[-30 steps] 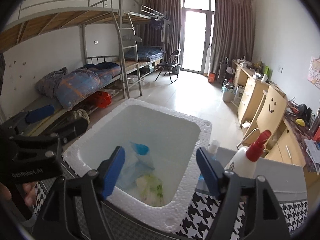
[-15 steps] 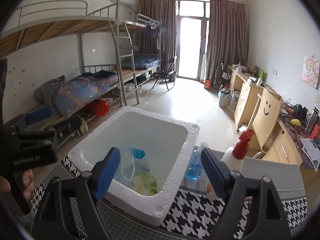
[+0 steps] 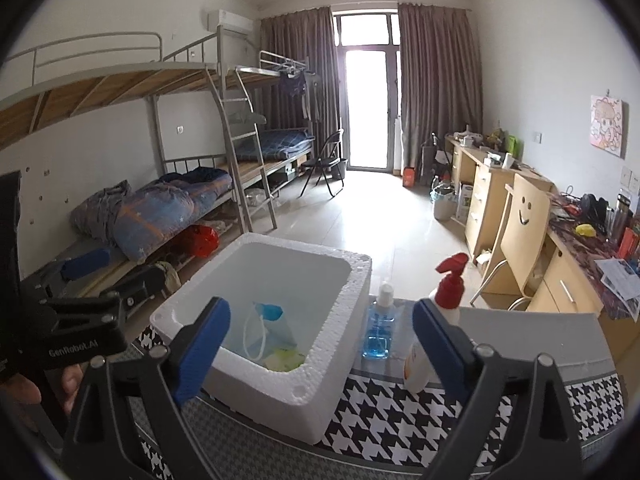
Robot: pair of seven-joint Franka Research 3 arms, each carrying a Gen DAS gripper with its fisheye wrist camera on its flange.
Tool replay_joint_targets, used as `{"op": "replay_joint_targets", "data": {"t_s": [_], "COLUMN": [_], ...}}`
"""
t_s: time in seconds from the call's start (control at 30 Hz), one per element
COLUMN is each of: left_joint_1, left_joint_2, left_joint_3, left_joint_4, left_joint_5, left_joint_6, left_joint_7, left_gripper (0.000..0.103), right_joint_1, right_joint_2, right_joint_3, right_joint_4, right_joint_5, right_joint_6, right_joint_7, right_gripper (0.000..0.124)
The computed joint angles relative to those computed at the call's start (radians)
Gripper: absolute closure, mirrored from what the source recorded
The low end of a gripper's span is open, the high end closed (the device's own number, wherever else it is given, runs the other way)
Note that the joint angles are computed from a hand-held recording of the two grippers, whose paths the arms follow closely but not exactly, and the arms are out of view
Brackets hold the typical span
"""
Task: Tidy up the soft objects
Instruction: 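Withdraw both grippers from the foam box back toward the table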
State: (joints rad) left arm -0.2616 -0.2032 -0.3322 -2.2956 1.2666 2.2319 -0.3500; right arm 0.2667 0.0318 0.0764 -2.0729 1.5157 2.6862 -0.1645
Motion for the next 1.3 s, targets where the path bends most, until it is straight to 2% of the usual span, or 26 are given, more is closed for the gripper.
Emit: {"op": "replay_joint_targets", "data": {"t_s": [0.3,0.43,0.93,1.3], "left_joint_1": [-0.022,-0.030,-0.071,-0.095], "left_joint_2": [0.008,0.002,0.014,0.016], "left_joint_3": [-0.016,-0.018,-0.042,-0.051], "left_joint_4": [0.011,0.001,0.013,0.012], "left_joint_5": [0.008,0.034,0.035,0.062], "left_joint_6": [-0.019,0.002,-0.031,-0.036], "left_joint_7": [-0.003,-0.026,-0.046,-0.062], "left_gripper": [0.002,0.001,0.001,0.001], "right_joint_1": [-0.004,-0.006,-0.027,-0.049], "right_joint_2": [-0.058,-0.074,-0.141,-0.169], "right_joint_3": [-0.016,-0.025,-0.058,-0.078], "right_joint_4": [-0.059,-0.077,-0.153,-0.188], "right_joint_5": [0.083,0.084,0.151,0.170], "right_joint_6": [-0.012,-0.032,-0.077,-0.114], "right_joint_7": [-0.094,-0.089,-0.179,-0.194], "right_gripper": [0.029,0.029,0.029,0.029]}}
